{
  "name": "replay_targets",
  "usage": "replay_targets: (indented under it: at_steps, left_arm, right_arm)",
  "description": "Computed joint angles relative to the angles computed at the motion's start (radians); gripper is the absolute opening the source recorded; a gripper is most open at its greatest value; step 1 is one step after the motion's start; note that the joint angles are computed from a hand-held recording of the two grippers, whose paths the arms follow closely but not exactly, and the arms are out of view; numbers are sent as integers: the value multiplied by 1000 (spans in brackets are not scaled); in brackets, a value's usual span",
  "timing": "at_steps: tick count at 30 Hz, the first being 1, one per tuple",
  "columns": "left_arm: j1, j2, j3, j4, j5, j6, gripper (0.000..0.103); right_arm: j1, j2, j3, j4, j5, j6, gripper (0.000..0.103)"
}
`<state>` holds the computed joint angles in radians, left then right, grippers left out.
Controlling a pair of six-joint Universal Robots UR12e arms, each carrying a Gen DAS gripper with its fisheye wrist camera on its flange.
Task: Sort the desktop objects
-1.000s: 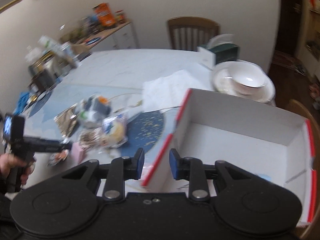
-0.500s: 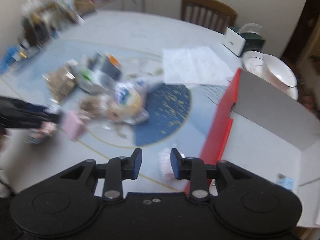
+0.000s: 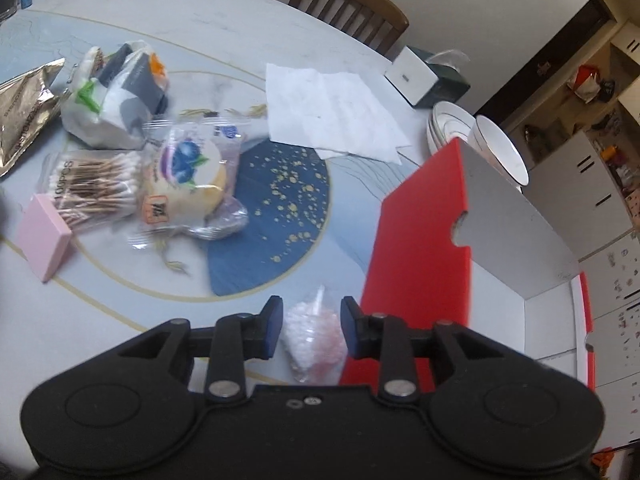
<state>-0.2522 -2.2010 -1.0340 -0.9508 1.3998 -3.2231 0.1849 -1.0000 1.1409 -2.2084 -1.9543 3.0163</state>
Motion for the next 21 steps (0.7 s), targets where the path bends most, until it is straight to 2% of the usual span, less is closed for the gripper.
replay_targets:
  at_steps: [3,5,6,9,12,14,17,21]
  left_arm:
    - [9,4,-6,0,-14,24,45]
    - [14,5,-6,-6,-22,35,45]
    - [17,5,-6,-8,-26,40,45]
    - [23,4,-3,-14,-35,56,45]
    - [28,6,-5,-16,-45,70,45]
    - [31,6,-7,-16,-53,73,45]
    - [34,7,-8,-14,-61,73,45]
    - [36,7,-7,-10,-74,64,44]
  right_arm:
    - [-2,13,-18,36,-26,95,30]
    - [-8,12,-18,40,-3,169,31]
    - [-5,18,-24,51,-24,195,31]
    - [4,32,-30,50,-82,230,31]
    - [6,33,-25,45,-99,255,27]
    - [4,29,-22,45,-83,268,21]
    - [1,19,-12,35,-54,277,17]
    - [-16,-13,17,10,56,304,16]
